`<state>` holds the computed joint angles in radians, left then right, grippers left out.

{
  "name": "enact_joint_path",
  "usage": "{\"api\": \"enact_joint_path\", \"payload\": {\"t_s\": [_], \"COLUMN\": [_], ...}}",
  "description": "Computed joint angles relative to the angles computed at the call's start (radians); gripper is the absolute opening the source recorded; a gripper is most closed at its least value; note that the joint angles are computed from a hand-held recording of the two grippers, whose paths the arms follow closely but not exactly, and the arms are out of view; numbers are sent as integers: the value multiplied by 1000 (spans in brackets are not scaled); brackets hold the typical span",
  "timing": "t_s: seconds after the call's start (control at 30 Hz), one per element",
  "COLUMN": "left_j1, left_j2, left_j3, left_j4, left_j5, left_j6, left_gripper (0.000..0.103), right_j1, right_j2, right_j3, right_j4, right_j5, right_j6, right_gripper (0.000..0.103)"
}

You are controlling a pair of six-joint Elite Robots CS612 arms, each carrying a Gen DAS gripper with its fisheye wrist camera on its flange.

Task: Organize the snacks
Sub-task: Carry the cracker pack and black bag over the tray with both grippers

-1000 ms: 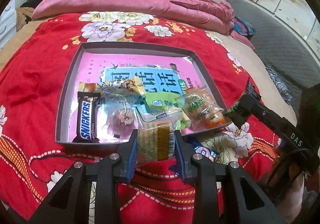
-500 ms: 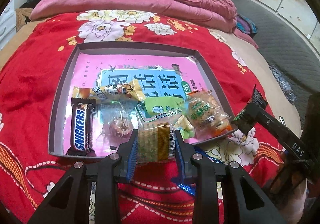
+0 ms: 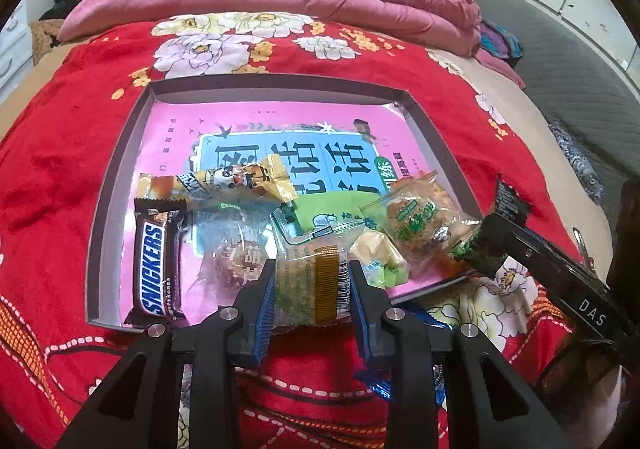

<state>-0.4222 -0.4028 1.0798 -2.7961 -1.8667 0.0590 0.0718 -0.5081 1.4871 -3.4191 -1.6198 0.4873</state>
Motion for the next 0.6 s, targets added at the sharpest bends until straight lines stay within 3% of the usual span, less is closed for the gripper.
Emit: {"api": "enact_joint_path", "payload": {"t_s": [0.6], "left_j1": [-5], "left_j2": [11], "left_j3": [-18], "left_j4": [11], "left_j5": [27], "left_j6": [-10], "left_gripper": [34], "right_j1": [-1], "right_j2": [17], "right_j3": [-29], "right_j4": [21], "right_j5": [19], "right_j6": [-7], "right_gripper": [43]}}
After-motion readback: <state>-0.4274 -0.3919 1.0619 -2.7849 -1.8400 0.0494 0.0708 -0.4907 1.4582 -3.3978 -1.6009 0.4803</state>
